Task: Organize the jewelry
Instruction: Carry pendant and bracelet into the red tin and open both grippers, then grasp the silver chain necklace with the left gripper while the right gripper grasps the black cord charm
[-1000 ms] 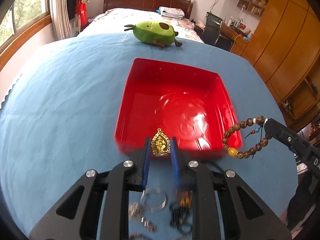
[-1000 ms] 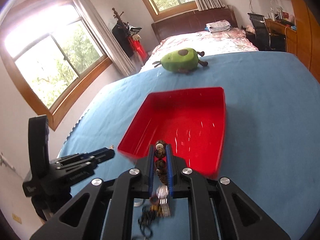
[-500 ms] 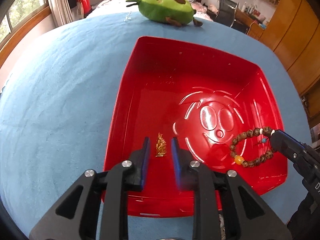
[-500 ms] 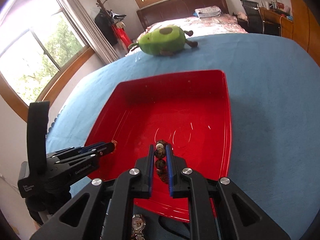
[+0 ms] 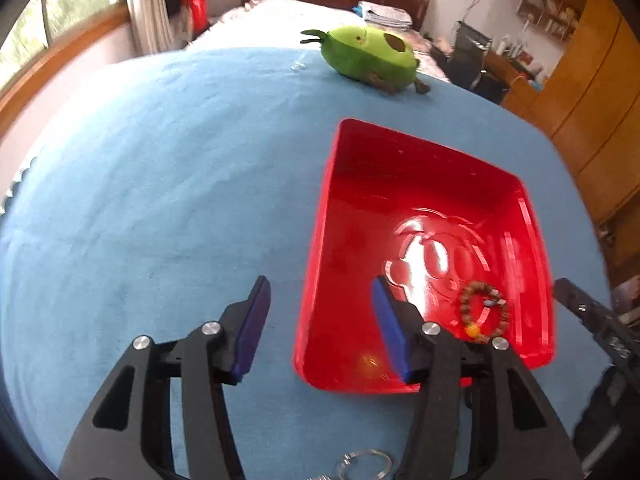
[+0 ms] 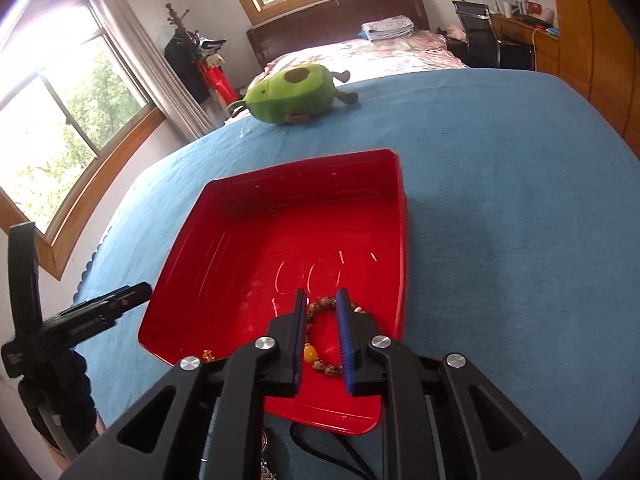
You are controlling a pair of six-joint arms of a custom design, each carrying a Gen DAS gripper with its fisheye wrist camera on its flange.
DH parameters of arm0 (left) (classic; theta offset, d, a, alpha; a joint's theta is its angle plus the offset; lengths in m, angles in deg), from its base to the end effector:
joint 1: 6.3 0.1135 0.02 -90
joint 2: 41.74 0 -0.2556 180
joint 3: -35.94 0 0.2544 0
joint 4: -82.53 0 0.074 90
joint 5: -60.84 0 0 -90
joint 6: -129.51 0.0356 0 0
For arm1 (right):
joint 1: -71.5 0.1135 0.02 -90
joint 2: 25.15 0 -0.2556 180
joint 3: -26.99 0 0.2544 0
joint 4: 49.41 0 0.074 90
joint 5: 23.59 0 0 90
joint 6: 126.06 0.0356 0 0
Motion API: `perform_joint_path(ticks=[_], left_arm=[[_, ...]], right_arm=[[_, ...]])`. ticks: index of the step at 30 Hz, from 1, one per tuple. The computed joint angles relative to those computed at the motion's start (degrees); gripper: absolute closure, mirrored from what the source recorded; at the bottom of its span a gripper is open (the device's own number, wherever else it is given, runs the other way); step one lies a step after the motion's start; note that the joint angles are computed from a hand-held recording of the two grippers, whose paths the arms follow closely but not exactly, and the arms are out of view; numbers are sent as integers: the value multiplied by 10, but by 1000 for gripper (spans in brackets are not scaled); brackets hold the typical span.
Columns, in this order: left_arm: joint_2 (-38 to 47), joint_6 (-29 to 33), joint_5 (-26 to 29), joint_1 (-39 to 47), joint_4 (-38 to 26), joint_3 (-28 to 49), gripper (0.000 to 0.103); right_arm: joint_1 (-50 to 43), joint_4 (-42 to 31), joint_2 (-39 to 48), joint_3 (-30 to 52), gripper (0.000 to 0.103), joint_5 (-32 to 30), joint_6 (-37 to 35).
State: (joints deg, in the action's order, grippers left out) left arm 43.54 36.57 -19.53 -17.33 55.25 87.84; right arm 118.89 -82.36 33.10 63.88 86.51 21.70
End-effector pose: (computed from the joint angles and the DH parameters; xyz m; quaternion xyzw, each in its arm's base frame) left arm 0.2588 -0.0565 0.1332 0.0892 0.9601 -0.1113 0.2406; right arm 0.1343 0.1279 0.1509 0.1380 0.9286 0.1387 0.3153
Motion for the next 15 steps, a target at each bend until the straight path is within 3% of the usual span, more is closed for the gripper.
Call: perform_joint_path(ticks=[7, 15], left_arm=[[-62, 20, 63, 16, -57, -12, 51], [-216, 53, 13, -7, -106, -116, 51]], right_arm=[[35, -45, -44, 6, 82, 20, 21], [206, -136, -60, 24, 82, 98, 133]])
